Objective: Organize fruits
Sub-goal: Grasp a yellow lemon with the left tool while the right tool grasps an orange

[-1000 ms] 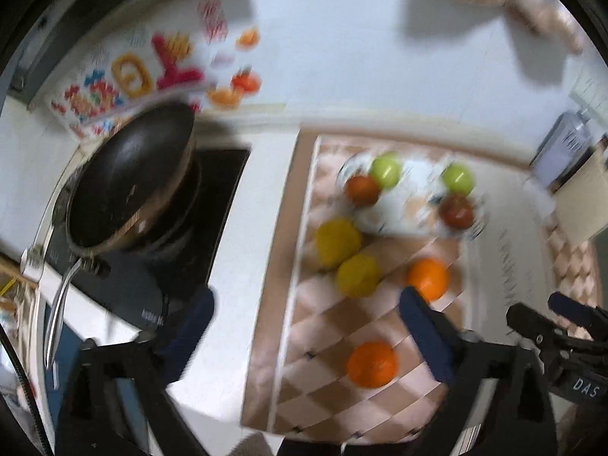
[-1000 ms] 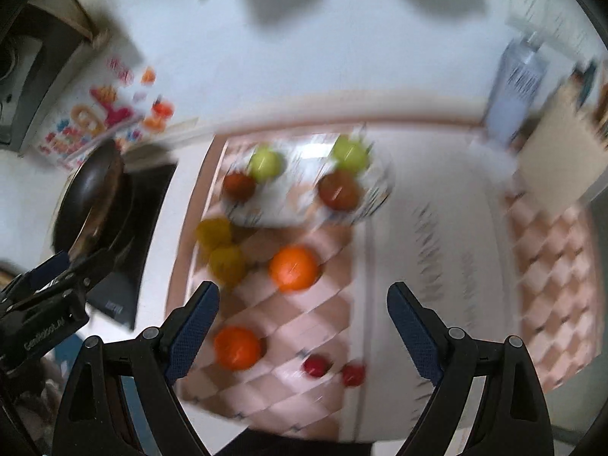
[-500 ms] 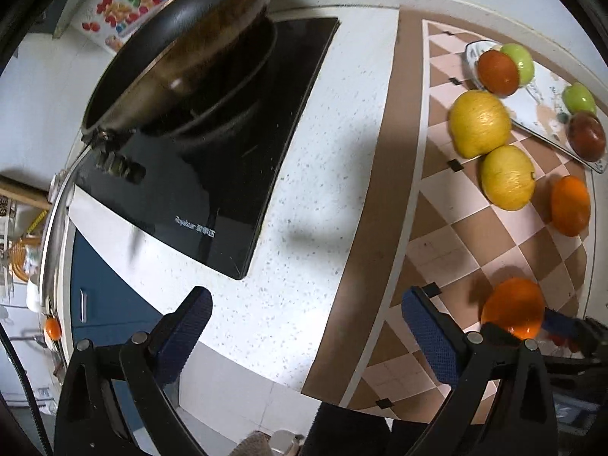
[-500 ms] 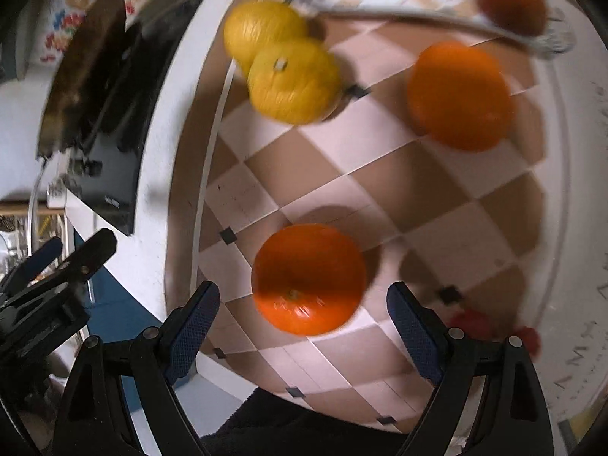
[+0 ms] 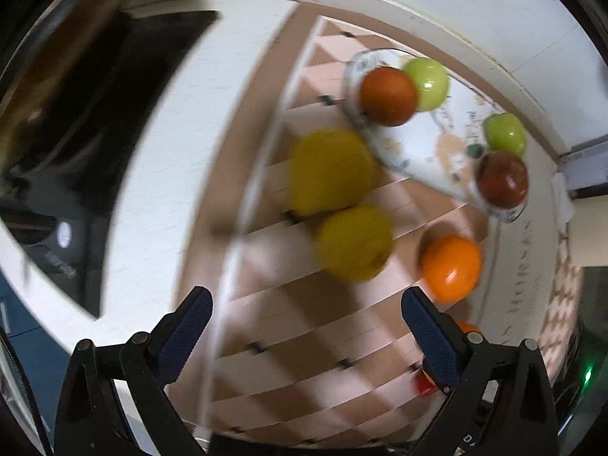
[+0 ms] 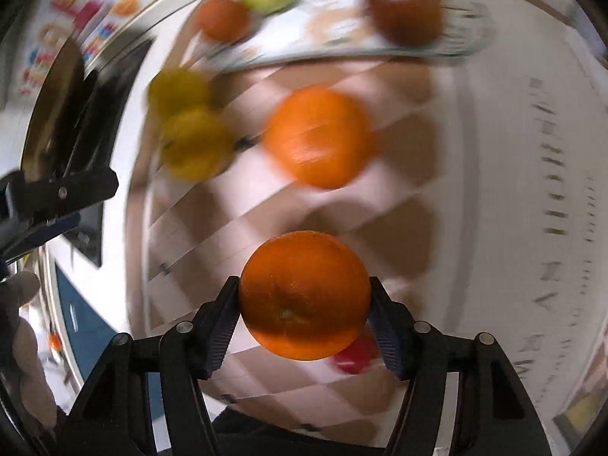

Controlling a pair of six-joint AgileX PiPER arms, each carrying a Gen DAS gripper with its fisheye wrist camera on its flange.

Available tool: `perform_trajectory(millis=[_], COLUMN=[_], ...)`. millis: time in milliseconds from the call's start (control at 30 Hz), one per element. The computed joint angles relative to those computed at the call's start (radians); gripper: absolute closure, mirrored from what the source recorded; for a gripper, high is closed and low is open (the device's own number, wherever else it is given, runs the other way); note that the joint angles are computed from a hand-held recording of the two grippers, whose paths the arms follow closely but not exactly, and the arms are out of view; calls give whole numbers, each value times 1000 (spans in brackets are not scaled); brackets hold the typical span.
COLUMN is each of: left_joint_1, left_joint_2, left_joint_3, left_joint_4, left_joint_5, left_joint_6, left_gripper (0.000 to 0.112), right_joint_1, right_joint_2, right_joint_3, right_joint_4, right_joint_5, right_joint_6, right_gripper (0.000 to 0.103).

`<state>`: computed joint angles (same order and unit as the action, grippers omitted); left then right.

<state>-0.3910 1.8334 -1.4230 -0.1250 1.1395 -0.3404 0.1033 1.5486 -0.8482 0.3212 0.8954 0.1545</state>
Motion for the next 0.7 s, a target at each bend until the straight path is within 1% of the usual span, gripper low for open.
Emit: perform_trajectory(millis=[67, 167, 200, 233, 267, 300, 333, 367, 500, 600, 700], left_joint_1=[-9, -33, -38, -46, -53, -59, -67, -76, -94, -105, -119], left_joint_2=[62, 137, 154, 176, 189, 202, 215, 229, 215, 178, 118], left_joint_3=[-60, -135, -151, -169, -181, -191, -198, -209, -188, -139, -52], left_joint_4=[-23, -10, -5, -1, 8, 14, 19, 39, 66, 67, 64], left_joint_5=[9, 25, 29, 31, 36, 41, 43, 53, 32, 14, -17], left_joint_6=[20, 28, 30, 35, 33, 35, 43, 38, 46, 47, 54], left_gripper=[10, 11, 13, 20, 23, 33, 51, 56, 56, 56, 56], right_joint_1=[-62, -127, -144, -152, -167, -169, -174, -186, -201, -235, -262], right_joint_2=[3, 28, 34, 40, 50, 61, 64, 75, 99, 110, 122], right_joint_3=[6, 0, -4, -5, -5, -11, -5, -7, -24, -42, -55], right_joint_4=[-15, -23, -26, -27, -22, -19, -13, -4, 24, 34, 39], right_joint_5=[4, 2, 5, 2, 0, -2, -6, -8, -5, 26, 43], right_joint_6=[-13, -30, -36, -38, -47, -47, -53, -64, -90, -124, -152], right_gripper=[36, 36, 36, 36, 36, 36, 36, 36, 36, 36, 35])
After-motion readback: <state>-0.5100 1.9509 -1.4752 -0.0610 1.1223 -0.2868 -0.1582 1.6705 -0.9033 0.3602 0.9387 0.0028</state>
